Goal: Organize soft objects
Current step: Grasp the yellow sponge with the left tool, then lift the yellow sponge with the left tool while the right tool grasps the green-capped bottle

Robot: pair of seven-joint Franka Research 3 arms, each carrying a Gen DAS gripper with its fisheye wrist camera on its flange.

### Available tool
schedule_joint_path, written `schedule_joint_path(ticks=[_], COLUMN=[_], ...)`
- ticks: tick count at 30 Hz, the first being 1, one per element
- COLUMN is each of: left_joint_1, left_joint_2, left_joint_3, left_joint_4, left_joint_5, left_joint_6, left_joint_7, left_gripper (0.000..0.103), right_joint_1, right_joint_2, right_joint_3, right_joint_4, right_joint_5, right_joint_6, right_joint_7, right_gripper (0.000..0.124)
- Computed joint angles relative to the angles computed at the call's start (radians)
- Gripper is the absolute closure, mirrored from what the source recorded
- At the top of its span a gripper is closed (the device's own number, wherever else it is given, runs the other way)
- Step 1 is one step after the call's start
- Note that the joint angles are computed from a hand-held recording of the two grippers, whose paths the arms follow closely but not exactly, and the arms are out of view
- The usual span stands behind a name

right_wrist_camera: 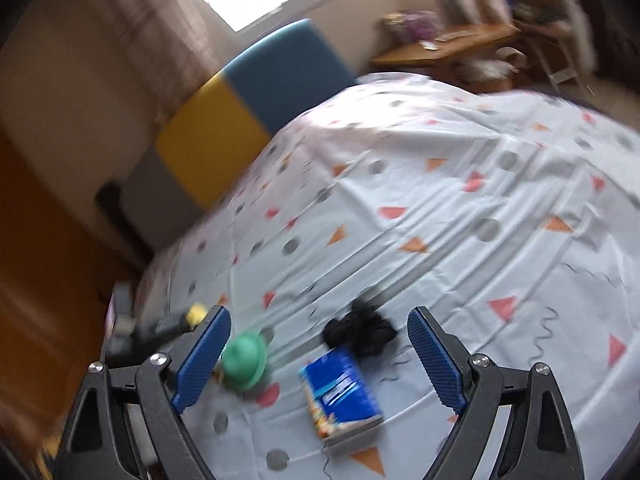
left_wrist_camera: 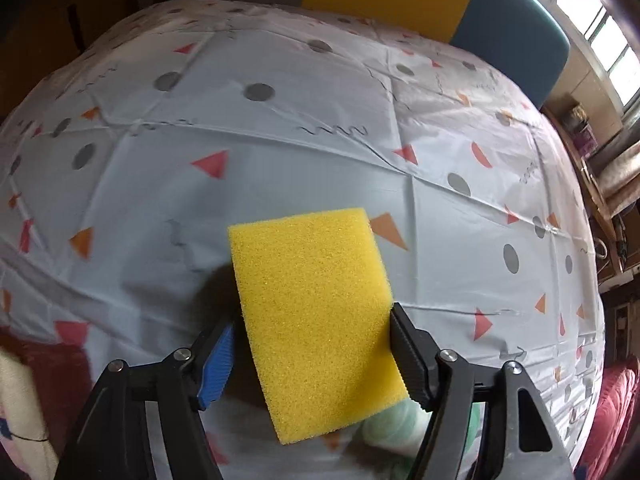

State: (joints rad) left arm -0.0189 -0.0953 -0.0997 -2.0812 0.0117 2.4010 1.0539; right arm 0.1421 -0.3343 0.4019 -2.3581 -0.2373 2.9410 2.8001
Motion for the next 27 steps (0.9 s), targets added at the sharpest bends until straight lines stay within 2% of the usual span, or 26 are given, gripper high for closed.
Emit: schedule_joint_path(ticks=[3, 6, 10, 18, 22, 27], left_joint_1=[-0.001, -0.017, -0.053, -0.167, -0.246, -0.317], left_joint_2=[-0.067, -0.140, -0.246, -0.534, -0.666, -0.736], left_joint_3=[0.002, 0.003, 0.000, -0.019, -0.052, -0.066], left_joint_4=[-0.050, -0.106, -0.195, -0.423, -0.531, -0.635], left_joint_5=[0.019, 0.016, 0.000, -0.002, 0.029, 0.051], left_joint_6=[0.003, -0.008, -0.024, -0.072, -0.089, -0.068], left_joint_7=[0.025, 0.061, 0.087, 0.134, 0.164, 0.166], left_gripper=[0.032, 0.032, 0.032, 0.032, 0.032, 0.032], right_joint_1=[0.021, 0.071, 0.087, 0.120, 0.183, 0.222], right_joint_2=[-0.004, 0.008, 0.028, 0.038, 0.062, 0.096], right_joint_3=[-0.035, -0.080, -0.085, -0.105, -0.144, -0.149], right_joint_4=[-0.024, -0.030, -0.014, -0.005, 0.014, 0.061], right_joint_5=[0.061, 0.136, 0.158, 0.189, 0.248, 0.253], right_joint_6=[0.007, 0.006, -0.013, -0.040, -0.041, -0.073], right_joint_7=[0.012, -0.034, -0.073, -0.135, -0.239, -0.356], right_gripper=[0.033, 0.033, 0.033, 0.033, 0.033, 0.033])
